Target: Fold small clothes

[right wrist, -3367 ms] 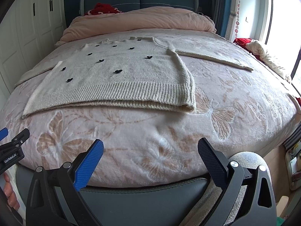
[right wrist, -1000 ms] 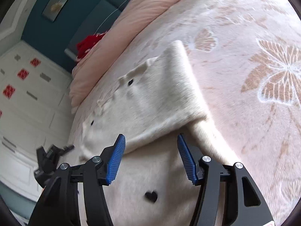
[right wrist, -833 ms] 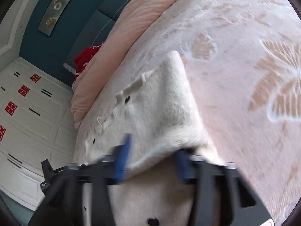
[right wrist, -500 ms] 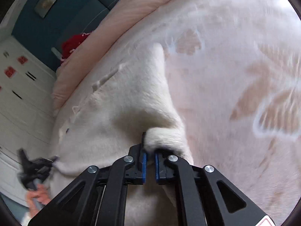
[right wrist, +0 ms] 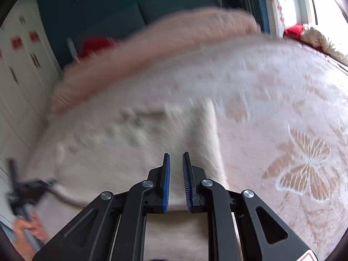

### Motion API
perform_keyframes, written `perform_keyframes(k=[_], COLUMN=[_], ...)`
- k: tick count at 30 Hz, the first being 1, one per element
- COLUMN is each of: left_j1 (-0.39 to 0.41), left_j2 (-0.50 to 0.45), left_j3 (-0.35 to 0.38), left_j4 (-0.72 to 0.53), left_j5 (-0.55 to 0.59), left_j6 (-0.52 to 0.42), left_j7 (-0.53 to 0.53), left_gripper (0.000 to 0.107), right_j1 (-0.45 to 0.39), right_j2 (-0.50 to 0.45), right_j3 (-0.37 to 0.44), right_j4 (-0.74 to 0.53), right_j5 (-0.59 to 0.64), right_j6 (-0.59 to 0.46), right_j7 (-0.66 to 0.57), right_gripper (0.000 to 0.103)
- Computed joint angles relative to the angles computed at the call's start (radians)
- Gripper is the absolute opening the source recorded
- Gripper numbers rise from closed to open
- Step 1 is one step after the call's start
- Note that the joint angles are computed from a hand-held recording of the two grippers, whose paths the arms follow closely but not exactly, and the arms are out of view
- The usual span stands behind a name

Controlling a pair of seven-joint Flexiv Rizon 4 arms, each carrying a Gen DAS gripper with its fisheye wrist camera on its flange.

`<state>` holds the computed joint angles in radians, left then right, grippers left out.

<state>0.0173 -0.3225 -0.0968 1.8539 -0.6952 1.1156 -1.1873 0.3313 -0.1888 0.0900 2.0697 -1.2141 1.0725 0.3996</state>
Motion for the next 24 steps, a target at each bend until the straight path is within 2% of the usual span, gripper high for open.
perform_keyframes(k=[1, 2, 6, 7, 8, 9, 10, 11, 12, 13, 14, 15, 18, 22, 23, 24], left_j1=[-0.001, -0.003, 0.007, 0.02, 0.03, 0.041, 0.047, 0.056, 0.063, 0.076, 0.077, 0.087, 0.155, 0.266, 0.286, 0.324], left_j2=[-0.001, -0.003, -0.003, 0.004, 0.015, 0.03, 0.049, 0.074, 0.094, 0.116, 0.124, 0.128, 0.086, -0.047, -0.072, -0.094], left_j3=[0.002, 0.004, -0.013, -0.033, -0.048, -0.06, -0.062, -0.056, -0.044, -0.021, 0.004, 0.04, 0.148, 0.291, 0.305, 0.286], left_j4=[-0.002, -0.005, 0.003, 0.017, 0.034, 0.052, 0.069, 0.089, 0.102, 0.115, 0.118, 0.118, 0.066, -0.103, -0.135, -0.157], left_j5=[0.006, 0.015, -0.012, -0.068, -0.129, -0.202, -0.273, -0.352, -0.414, -0.474, -0.488, -0.488, -0.335, -0.04, -0.001, -0.026], left_j6=[0.0, 0.0, 0.011, 0.018, 0.023, 0.019, 0.011, 0.005, -0.001, 0.0, 0.011, 0.035, 0.067, -0.011, -0.033, -0.043], left_j7=[-0.002, -0.006, 0.029, 0.062, 0.091, 0.12, 0.146, 0.178, 0.213, 0.252, 0.258, 0.254, 0.109, -0.242, -0.29, -0.283], left_gripper=[0.013, 0.013, 0.014, 0.014, 0.016, 0.018, 0.019, 0.023, 0.031, 0.037, 0.048, 0.056, 0.065, 0.066, 0.065, 0.063], right_j1=[-0.004, -0.008, -0.021, -0.025, -0.028, -0.015, -0.01, 0.012, 0.028, 0.041, 0.055, 0.069, 0.108, 0.122, 0.121, 0.124], right_j2=[-0.027, -0.027, 0.047, 0.039, 0.009, -0.012, -0.005, 0.003, 0.006, 0.006, 0.0, -0.009, -0.038, -0.051, -0.047, -0.049], right_j3=[-0.009, -0.015, -0.023, -0.005, 0.021, 0.014, 0.015, 0.018, 0.026, 0.028, 0.026, 0.027, 0.034, 0.029, 0.028, 0.029], right_j4=[0.013, 0.023, 0.045, 0.041, 0.031, 0.032, 0.027, 0.013, -0.006, -0.012, -0.011, -0.01, -0.047, -0.057, -0.051, -0.05], right_j5=[0.098, 0.13, -0.083, -0.046, 0.055, 0.092, 0.063, 0.099, 0.12, 0.11, 0.071, 0.038, 0.029, 0.021, 0.014, 0.007], right_j6=[0.039, 0.08, 0.079, 0.06, 0.035, 0.035, 0.011, -0.037, -0.084, -0.109, -0.125, -0.154, -0.284, -0.318, -0.317, -0.32], right_j7=[-0.069, -0.073, 0.139, 0.114, 0.027, -0.015, 0.002, -0.035, -0.066, -0.061, -0.041, -0.031, -0.081, -0.082, -0.075, -0.066], right_gripper=[0.001, 0.001, 0.006, 0.011, 0.01, 0.004, 0.004, 0.006, 0.011, 0.02, 0.024, 0.027, 0.03, 0.031, 0.032, 0.032])
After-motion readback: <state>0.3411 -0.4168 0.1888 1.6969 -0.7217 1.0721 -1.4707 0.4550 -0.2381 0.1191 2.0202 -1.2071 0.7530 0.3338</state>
